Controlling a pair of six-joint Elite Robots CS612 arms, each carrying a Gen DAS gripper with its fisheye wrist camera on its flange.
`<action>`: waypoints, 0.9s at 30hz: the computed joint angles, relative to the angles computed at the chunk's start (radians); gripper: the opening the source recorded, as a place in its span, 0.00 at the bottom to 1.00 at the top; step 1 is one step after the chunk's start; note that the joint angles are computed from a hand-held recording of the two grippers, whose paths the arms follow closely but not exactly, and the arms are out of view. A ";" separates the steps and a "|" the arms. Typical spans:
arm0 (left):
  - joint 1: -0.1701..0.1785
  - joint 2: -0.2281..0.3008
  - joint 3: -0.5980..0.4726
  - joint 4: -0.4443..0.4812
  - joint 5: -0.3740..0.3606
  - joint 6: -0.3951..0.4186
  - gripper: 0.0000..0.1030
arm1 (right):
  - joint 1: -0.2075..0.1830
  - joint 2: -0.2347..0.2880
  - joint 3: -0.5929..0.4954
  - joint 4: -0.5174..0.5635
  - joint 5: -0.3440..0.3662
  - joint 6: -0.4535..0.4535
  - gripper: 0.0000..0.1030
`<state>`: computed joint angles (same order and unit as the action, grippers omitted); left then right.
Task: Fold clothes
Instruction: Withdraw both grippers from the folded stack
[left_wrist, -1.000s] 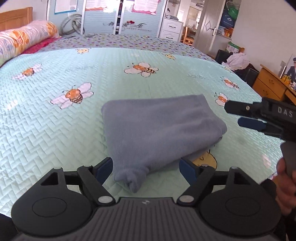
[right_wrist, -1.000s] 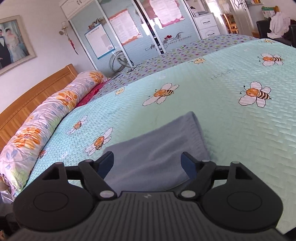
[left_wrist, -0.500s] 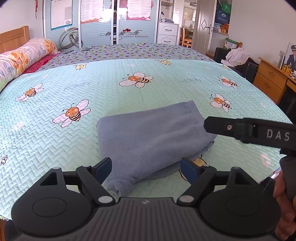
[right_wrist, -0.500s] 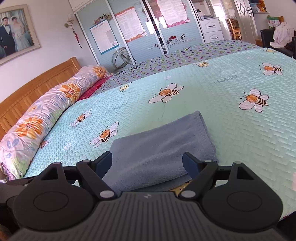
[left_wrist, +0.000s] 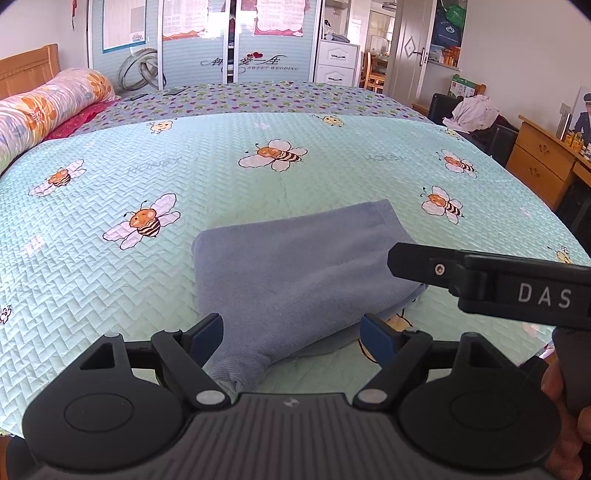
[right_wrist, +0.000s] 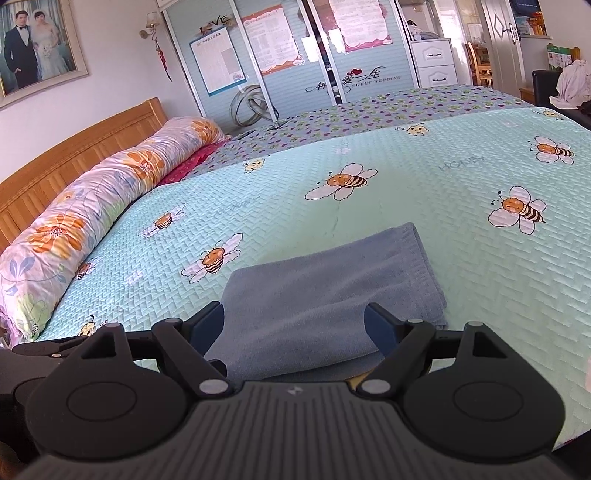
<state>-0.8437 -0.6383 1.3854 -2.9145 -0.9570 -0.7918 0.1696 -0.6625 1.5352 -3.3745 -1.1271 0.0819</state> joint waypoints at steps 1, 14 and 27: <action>0.000 0.000 0.000 0.001 0.000 0.000 0.82 | 0.001 -0.001 0.000 0.002 0.000 -0.003 0.80; 0.003 0.002 -0.004 0.020 -0.014 -0.007 0.82 | 0.004 0.000 -0.006 0.036 -0.003 -0.018 0.81; 0.039 -0.011 0.067 -0.040 -0.093 -0.131 0.82 | -0.030 0.027 -0.023 0.099 0.045 0.093 0.80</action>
<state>-0.8044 -0.6495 1.4521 -2.9549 -1.0497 -0.9228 0.1392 -0.6351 1.5126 -3.2754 -1.0824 0.1745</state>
